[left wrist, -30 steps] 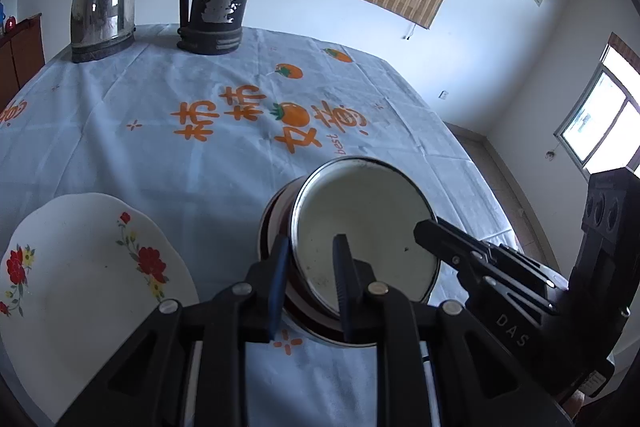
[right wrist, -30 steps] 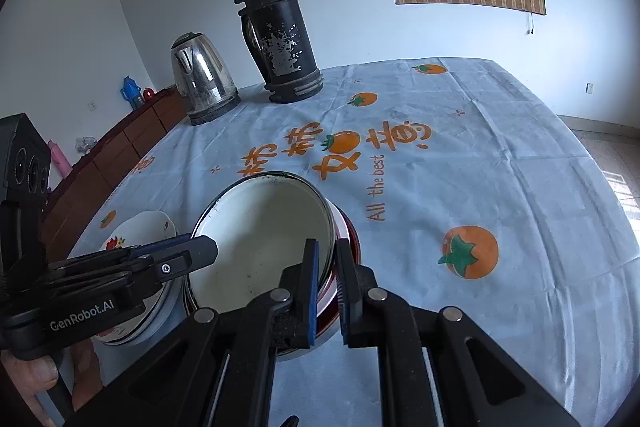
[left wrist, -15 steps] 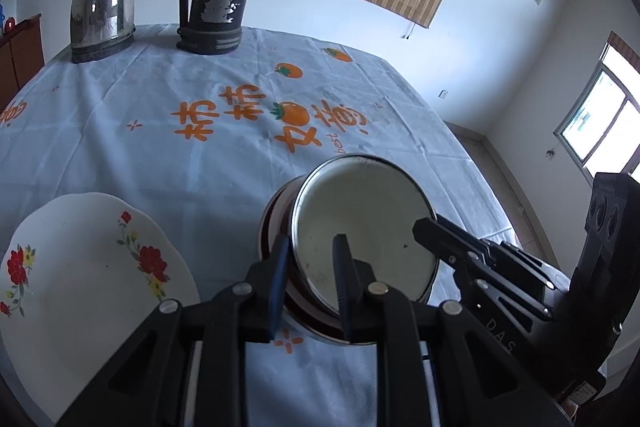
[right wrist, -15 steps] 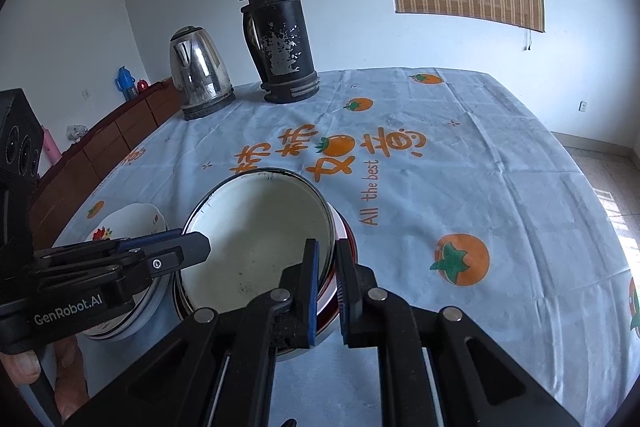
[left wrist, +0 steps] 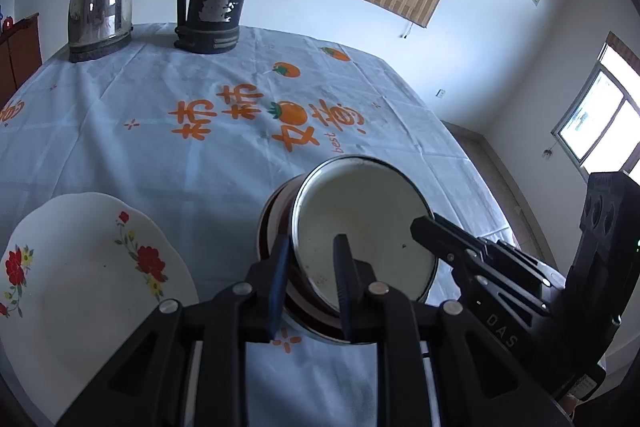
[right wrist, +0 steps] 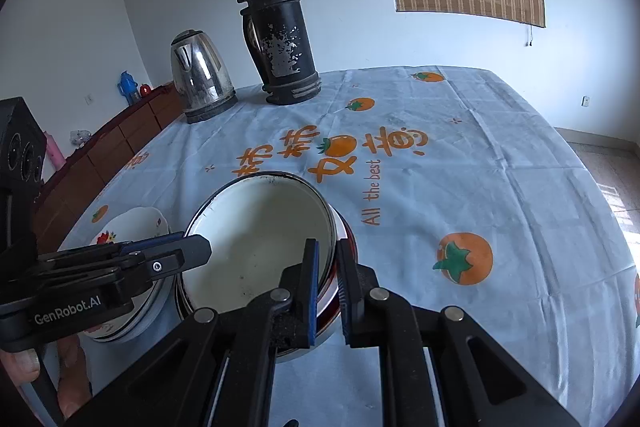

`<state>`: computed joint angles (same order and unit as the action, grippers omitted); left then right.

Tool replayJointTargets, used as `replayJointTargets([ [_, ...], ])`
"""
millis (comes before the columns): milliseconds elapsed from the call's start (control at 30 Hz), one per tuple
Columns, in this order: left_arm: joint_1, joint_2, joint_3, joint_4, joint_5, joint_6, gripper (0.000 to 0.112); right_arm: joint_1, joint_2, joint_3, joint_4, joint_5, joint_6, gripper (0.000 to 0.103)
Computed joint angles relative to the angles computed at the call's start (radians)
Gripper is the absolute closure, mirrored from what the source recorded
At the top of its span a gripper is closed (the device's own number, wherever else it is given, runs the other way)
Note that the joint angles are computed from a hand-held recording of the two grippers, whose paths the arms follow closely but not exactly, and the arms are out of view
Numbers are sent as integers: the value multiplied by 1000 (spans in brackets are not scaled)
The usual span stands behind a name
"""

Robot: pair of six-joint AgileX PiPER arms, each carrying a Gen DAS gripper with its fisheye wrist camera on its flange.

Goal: Organize plates and bowls
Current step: 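Lower the enamel bowl into the pink basin with the right gripper, then open the right gripper to release the enamel bowl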

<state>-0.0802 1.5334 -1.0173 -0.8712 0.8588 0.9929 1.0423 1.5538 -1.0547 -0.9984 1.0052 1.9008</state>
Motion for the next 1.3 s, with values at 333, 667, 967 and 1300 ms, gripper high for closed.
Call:
replayJointTargets([
  [333, -26, -51, 41, 20, -73, 7, 71, 7, -11, 11, -20, 4, 24, 83],
  [667, -25, -26, 30, 27, -85, 2, 68, 8, -11, 14, -29, 19, 38, 76],
  [967, -36, -21, 48, 23, -126, 16, 65, 17, 1, 16, -41, 40, 53, 75],
  [1300, -54, -12, 65, 19, -138, 24, 61, 4, 34, 12, -22, 17, 34, 75],
])
